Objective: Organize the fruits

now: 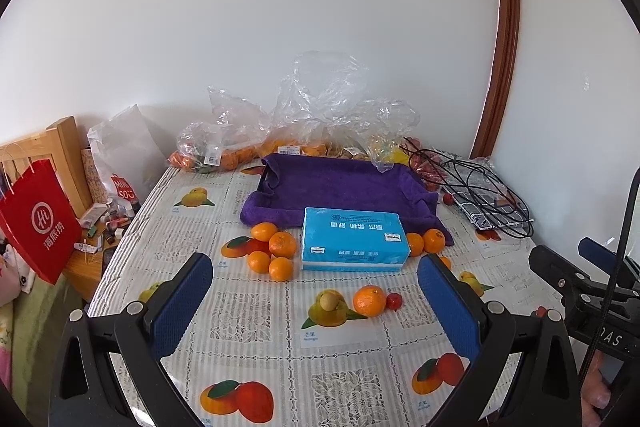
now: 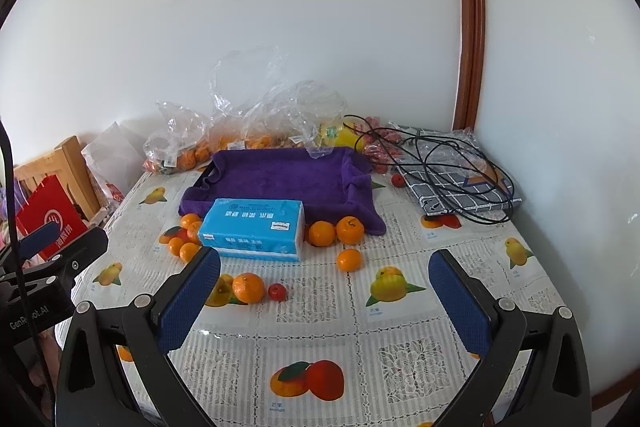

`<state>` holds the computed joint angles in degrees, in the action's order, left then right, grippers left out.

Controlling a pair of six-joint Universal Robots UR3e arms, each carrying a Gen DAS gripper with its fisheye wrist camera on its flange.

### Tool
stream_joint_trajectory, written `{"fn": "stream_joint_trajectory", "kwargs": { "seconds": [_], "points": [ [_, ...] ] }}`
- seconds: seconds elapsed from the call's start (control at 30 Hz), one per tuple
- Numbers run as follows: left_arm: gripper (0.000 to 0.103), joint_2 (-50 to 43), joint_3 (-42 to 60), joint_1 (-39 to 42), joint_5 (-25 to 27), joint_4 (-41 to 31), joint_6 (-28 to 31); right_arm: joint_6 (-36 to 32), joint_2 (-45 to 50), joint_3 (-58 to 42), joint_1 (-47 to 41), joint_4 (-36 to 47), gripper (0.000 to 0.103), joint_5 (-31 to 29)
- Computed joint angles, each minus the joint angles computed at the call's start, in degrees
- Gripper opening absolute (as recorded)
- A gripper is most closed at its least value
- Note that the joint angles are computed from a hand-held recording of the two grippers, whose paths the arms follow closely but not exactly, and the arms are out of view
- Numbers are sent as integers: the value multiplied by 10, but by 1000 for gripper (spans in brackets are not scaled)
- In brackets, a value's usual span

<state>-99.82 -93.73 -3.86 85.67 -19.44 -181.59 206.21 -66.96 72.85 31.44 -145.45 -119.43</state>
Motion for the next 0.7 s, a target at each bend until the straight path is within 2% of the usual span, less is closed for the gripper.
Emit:
{"fn": "stream_joint_trajectory", "kwargs": {
  "seconds": [0.43, 0.7],
  "points": [
    [103, 11, -11, 5, -9, 1, 1, 0, 3, -7, 3, 5, 103, -2],
    [103, 2, 0, -4, 13, -10, 3, 1, 8, -7, 4, 6, 103, -8]
  ]
}}
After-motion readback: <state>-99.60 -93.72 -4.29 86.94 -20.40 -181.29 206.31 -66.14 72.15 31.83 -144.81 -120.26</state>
